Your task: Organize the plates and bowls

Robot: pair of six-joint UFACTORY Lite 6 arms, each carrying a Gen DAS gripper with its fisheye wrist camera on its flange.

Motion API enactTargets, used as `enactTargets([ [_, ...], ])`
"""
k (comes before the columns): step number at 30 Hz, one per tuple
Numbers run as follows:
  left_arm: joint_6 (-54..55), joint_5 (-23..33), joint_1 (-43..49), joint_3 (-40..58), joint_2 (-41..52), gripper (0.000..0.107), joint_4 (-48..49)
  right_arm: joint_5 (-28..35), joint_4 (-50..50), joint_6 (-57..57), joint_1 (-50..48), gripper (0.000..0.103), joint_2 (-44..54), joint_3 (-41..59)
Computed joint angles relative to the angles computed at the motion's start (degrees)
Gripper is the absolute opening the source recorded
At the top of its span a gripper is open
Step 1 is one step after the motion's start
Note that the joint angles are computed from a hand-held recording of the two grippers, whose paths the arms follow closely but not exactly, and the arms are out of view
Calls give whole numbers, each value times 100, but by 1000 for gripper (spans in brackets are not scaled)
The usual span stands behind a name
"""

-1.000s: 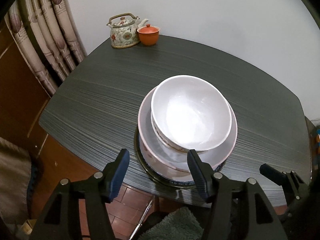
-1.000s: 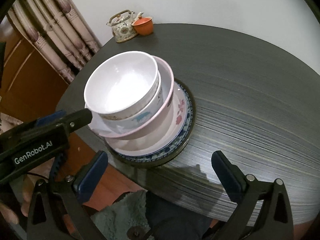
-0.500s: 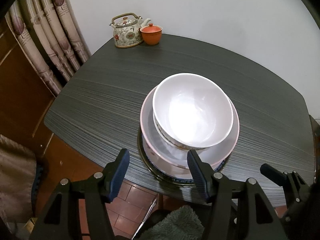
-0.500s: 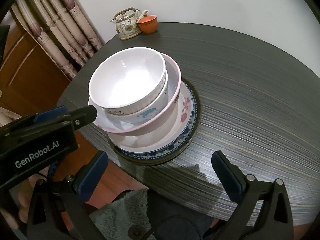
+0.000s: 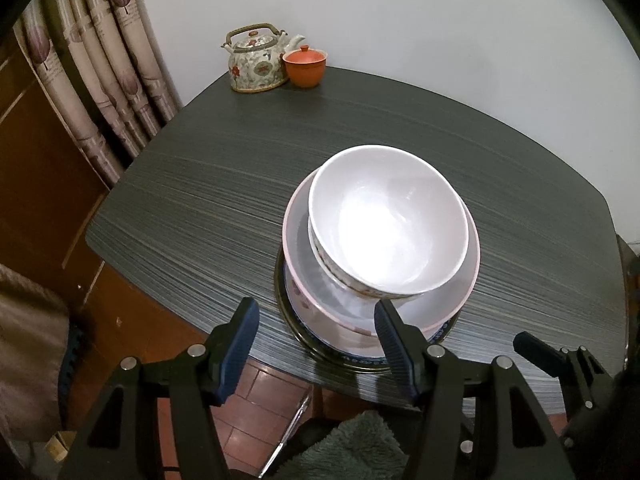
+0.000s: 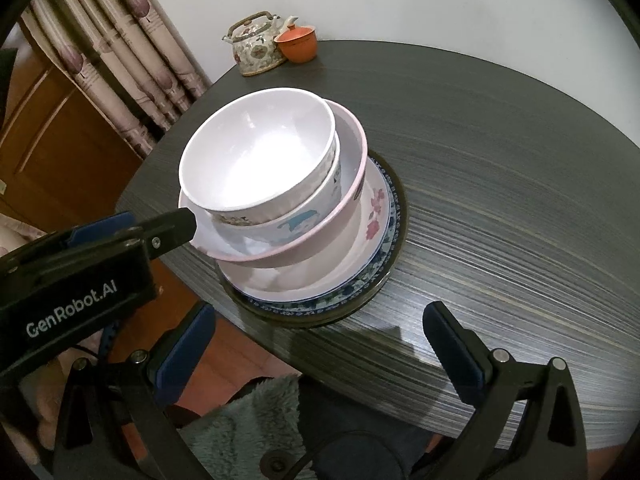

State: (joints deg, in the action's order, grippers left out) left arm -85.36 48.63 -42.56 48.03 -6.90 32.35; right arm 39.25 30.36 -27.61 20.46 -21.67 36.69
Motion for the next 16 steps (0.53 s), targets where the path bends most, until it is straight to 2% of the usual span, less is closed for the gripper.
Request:
enactTargets([
  [16,-90,62,-96,-71,-117,61,-7,-67,-69,111,172,103,-71,-75],
])
